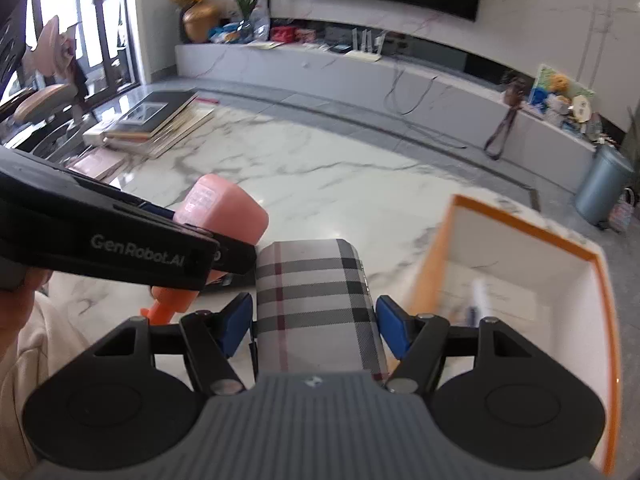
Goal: Organize rigid objects
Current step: 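Lift the pink bottle and plaid case and carry both over the orange box, then lower the plaid case into the box and open the right tool while the left tool holds the pink bottle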
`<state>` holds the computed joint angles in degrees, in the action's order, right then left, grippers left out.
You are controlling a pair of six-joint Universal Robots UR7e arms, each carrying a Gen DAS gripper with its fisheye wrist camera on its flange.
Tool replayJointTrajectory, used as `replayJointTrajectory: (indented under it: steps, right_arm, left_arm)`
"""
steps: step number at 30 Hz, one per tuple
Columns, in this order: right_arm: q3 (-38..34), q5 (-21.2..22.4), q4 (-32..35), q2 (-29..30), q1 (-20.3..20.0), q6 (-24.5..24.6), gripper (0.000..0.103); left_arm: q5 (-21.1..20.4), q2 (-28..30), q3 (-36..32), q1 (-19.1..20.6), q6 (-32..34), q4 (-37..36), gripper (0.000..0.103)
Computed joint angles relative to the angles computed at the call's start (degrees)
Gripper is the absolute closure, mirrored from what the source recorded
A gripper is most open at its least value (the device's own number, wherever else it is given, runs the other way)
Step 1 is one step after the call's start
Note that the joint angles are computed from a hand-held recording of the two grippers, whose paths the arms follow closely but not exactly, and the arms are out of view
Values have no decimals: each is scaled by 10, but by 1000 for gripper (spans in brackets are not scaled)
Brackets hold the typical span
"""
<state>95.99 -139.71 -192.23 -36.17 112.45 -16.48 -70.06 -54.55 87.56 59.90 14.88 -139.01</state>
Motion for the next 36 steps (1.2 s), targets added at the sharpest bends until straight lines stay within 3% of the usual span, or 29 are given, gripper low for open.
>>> replayJointTrajectory:
  steps: [8, 16, 24, 32, 36]
  right_arm:
    - [71, -47, -43, -65, -4, -5, 36]
    - [129, -81, -24, -120, -38, 11, 36]
    - [136, -69, 31, -145, -86, 21, 36]
    - [90, -46, 64, -125, -122, 9, 36]
    - [82, -17, 111, -132, -140, 34, 36]
  left_arm:
    - [-39, 26, 2, -37, 19, 2, 54]
    - [-62, 73, -6, -62, 41, 13, 54]
    - [-68, 125, -46, -63, 34, 36, 54]
    - [-59, 170, -100, -61, 20, 48, 54]
    - [-62, 181, -119, -55, 19, 62, 54]
